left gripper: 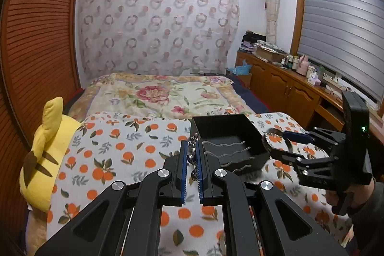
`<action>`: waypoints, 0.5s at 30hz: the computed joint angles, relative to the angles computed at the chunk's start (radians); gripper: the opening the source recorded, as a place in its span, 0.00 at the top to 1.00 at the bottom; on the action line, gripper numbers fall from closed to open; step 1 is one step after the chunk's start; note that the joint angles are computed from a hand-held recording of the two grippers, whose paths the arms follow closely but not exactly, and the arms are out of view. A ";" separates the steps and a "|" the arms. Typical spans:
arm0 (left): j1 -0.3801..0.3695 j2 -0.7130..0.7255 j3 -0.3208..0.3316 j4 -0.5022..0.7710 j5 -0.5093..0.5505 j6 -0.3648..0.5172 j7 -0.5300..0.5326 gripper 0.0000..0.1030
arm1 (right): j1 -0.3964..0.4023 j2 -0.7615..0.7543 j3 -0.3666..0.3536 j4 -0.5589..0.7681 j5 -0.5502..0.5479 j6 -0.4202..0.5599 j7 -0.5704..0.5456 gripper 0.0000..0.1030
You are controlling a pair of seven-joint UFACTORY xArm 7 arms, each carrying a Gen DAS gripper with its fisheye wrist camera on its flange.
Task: Organize jewelry
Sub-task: 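Drop silver bangle into black box with right tool while left drops hair sticks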
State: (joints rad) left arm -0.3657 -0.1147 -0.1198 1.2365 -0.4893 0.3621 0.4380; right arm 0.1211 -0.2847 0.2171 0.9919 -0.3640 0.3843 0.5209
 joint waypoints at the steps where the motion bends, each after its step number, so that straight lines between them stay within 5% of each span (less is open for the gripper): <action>1: 0.003 0.018 -0.002 0.018 0.011 0.002 -0.012 0.94 | 0.003 0.023 -0.009 0.018 0.010 -0.008 -0.014 0.43; 12: 0.044 0.166 -0.036 0.188 0.127 0.045 -0.112 0.94 | 0.045 0.158 -0.067 0.094 0.093 -0.045 -0.101 0.42; 15: 0.046 0.205 -0.047 0.237 0.161 0.060 -0.139 0.94 | 0.059 0.161 -0.081 0.087 0.132 -0.072 -0.137 0.33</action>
State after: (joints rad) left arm -0.3193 0.0904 -0.1664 1.4731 -0.3282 0.4217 0.2992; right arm 0.1805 -0.1241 0.1363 1.0788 -0.2316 0.3120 0.3840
